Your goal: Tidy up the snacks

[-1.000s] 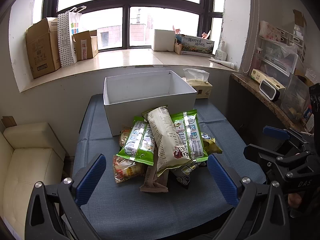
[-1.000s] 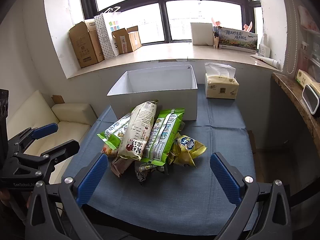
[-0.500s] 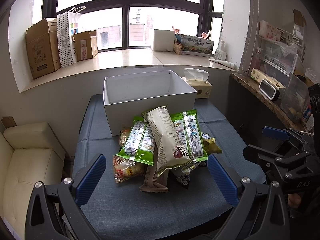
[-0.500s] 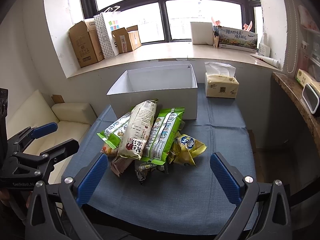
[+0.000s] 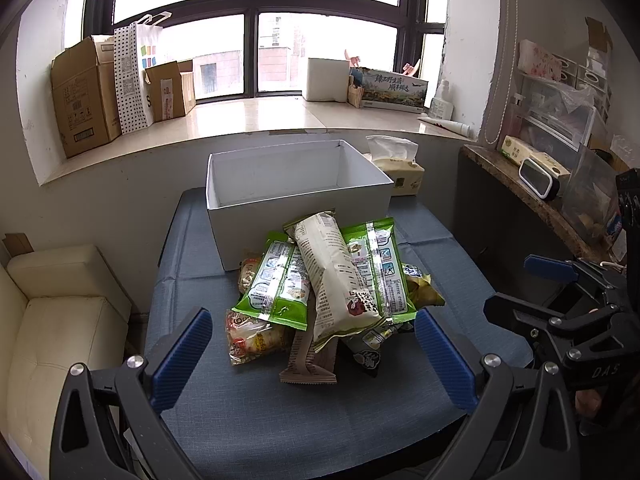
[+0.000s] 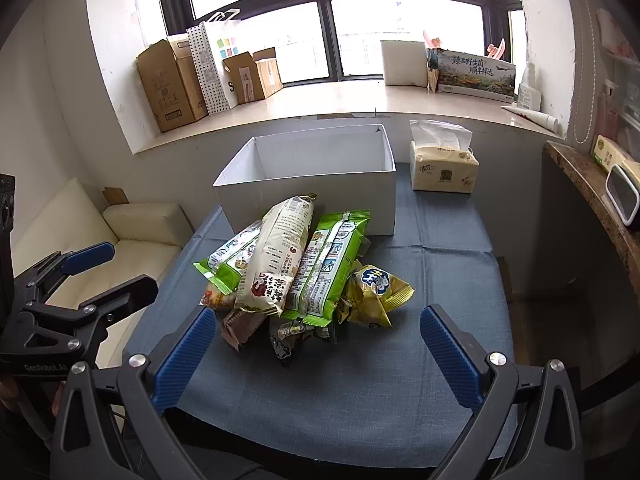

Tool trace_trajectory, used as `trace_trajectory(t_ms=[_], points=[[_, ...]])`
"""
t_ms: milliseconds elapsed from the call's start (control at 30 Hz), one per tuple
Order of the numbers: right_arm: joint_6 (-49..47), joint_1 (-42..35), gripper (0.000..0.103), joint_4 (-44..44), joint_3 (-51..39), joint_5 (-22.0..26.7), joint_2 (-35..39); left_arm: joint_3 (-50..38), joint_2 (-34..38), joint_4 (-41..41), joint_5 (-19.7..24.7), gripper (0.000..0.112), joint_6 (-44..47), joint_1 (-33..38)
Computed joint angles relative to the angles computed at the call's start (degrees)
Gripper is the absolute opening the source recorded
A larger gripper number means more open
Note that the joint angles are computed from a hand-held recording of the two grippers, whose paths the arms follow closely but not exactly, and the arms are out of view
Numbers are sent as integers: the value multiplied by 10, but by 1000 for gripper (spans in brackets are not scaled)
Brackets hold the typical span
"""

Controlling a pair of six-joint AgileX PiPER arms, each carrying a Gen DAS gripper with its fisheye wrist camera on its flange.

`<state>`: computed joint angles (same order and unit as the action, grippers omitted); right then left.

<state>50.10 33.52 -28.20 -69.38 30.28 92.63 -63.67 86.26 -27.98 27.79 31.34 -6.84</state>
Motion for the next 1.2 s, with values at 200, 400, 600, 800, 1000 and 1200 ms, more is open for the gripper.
trace_trajectory(t_ms=[200, 400, 600, 800, 1000, 1200], points=[[0, 1, 103, 0, 1, 0, 1, 1, 0, 33, -9, 103, -26, -9], [1, 2, 103, -2, 0, 4, 2, 0, 1, 39, -10, 103, -31, -12], [1, 2, 103, -2, 0, 2, 3, -1, 3, 37, -7, 103, -30, -8], [-3, 1, 103, 3, 1, 0, 4, -3, 5, 30, -6, 103, -25, -4], [-13, -1, 103, 10, 1, -6, 8, -3, 5, 29, -7, 103, -23, -3], [-66, -9, 103, 35, -15, -30, 26, 1, 4, 17, -11, 103, -13, 10]])
